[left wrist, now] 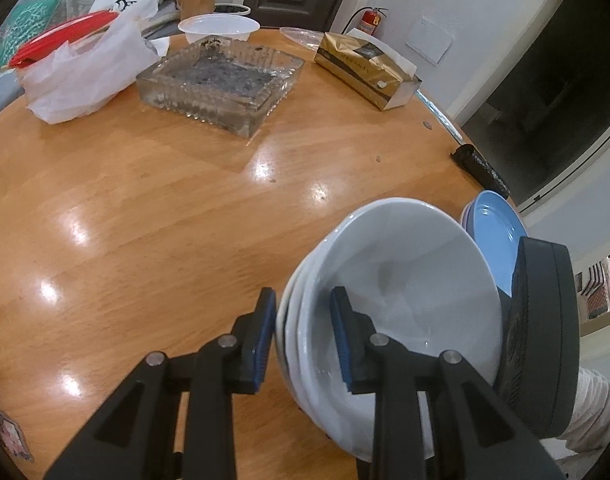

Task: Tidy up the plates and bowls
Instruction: 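Grip the rims of the stacked bowls and plates with both tools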

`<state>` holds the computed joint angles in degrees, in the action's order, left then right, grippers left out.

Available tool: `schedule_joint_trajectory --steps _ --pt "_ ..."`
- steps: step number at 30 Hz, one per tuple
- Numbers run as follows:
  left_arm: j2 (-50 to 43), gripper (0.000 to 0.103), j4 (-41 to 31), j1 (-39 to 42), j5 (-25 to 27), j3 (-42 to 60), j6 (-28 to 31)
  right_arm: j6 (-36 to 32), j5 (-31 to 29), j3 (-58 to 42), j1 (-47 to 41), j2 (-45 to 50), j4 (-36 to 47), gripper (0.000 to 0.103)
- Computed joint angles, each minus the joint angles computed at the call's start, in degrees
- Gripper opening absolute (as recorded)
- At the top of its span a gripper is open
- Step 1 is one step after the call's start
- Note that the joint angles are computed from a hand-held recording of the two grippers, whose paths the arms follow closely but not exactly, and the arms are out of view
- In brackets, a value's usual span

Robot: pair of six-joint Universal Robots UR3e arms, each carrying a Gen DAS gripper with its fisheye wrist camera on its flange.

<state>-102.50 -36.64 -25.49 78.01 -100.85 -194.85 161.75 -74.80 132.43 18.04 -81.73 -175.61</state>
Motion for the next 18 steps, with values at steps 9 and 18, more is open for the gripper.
schedule_joint_trajectory --steps 9,18 --pt "0.1 0.024 1.9 0.4 -0.7 -1.3 -0.4 0.3 -0.2 -1.0 -0.1 0.2 1.1 0.102" --pt "0.2 0.023 -0.3 -2.4 2.2 1.0 -0.9 0.3 2.7 4.3 -2.6 -3.8 -1.2 0.102"
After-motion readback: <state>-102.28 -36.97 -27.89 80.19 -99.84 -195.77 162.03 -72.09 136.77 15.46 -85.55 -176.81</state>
